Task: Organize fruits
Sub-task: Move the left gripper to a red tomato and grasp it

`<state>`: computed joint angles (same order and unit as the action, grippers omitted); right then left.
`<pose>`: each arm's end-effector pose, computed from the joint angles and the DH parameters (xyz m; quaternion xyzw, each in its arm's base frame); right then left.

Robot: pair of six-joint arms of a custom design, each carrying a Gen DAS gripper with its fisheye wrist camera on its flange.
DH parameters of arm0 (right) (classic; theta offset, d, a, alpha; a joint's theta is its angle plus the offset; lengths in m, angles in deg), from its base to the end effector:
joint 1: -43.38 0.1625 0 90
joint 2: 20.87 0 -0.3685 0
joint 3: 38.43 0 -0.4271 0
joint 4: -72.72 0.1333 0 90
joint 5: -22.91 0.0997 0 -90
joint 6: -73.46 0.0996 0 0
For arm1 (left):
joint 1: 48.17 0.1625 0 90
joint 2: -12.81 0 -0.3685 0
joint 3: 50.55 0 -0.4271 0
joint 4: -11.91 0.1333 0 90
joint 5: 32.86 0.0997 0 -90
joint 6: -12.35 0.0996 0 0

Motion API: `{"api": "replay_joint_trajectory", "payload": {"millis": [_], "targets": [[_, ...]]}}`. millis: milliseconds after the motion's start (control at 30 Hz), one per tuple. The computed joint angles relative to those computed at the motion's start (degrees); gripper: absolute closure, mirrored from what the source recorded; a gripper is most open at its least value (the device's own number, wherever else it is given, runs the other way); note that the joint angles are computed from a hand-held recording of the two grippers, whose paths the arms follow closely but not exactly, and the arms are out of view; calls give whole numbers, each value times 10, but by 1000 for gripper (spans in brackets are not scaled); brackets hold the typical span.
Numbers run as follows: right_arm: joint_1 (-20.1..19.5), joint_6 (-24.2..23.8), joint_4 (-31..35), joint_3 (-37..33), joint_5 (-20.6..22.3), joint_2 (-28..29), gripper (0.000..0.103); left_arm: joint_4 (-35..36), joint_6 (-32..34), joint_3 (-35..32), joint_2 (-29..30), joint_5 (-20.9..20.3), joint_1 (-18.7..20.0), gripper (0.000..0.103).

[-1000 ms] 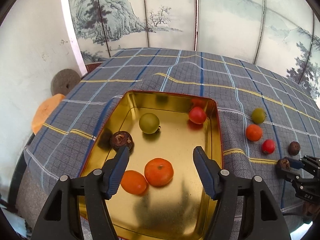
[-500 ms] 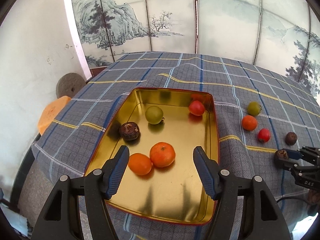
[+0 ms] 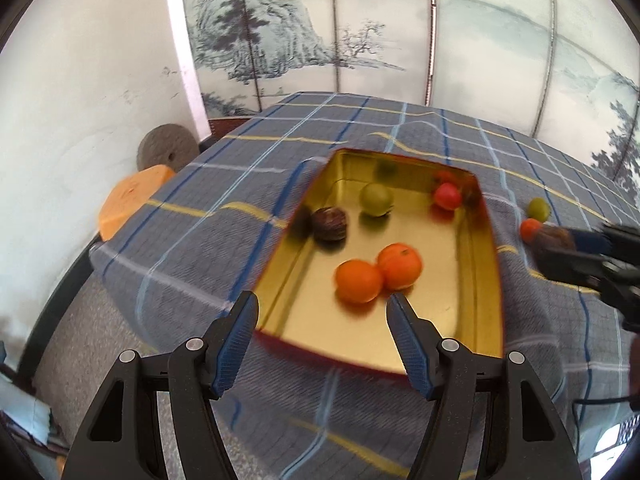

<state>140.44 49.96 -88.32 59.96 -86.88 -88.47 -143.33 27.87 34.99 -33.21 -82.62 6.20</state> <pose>0.1780 -0.6269 0.2775 0.1867 -0.9079 0.3124 0.2082 -0.2519 -0.6907 0.1307 0.3261 0.8588 -0.2643 0.2937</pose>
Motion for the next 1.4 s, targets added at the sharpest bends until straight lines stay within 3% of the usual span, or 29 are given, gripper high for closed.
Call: {"api": "replay_joint_trajectory", "payload": {"millis": [167, 233, 300, 333, 367, 400, 467, 600, 700, 833, 933, 1133, 1200, 1333, 1400], "targets": [[6, -6, 47, -83, -16, 83, 66, -3, 11, 20, -24, 3, 4, 36], [12, -8, 58, -105, -43, 107, 66, -5, 16, 24, -30, -1, 4, 35], [15, -6, 48, -108, -60, 114, 62, -10, 20, 24, -29, -1, 2, 35], [13, -1, 26, -98, -44, 106, 52, -12, 22, 25, -30, -5, 2, 34], [11, 0, -6, -80, -33, 94, 42, -11, 21, 24, -30, -8, 1, 33], [11, 2, -23, -74, -26, 89, 38, -8, 20, 24, -30, -12, 1, 33], [7, 3, -51, -39, 6, 55, 36, -2, 18, 23, -30, -21, 0, 33], [17, -22, -125, 34, -18, 3, 33, -3, 25, 26, -28, -29, -7, 33], [15, -32, -190, 103, -76, -44, 28, -4, 34, 31, -28, -36, -14, 32], [-22, -2, -217, 189, -140, -136, 28, 4, 46, 31, -21, -42, -25, 32], [-57, 22, -232, 233, -185, -201, 28, 11, 55, 29, -16, -51, -34, 32], [-105, 16, -258, 267, -272, -261, 26, 49, 60, 11, 3, -85, -51, 32], [-123, 31, -244, 278, -264, -284, 26, 81, 49, -7, 14, -106, -53, 32], [-168, 67, -224, 310, -208, -332, 24, 150, 34, -62, 54, -143, -58, 34], [-170, 59, -230, 310, -208, -329, 24, 171, 30, -83, 73, -152, -63, 35]]}}
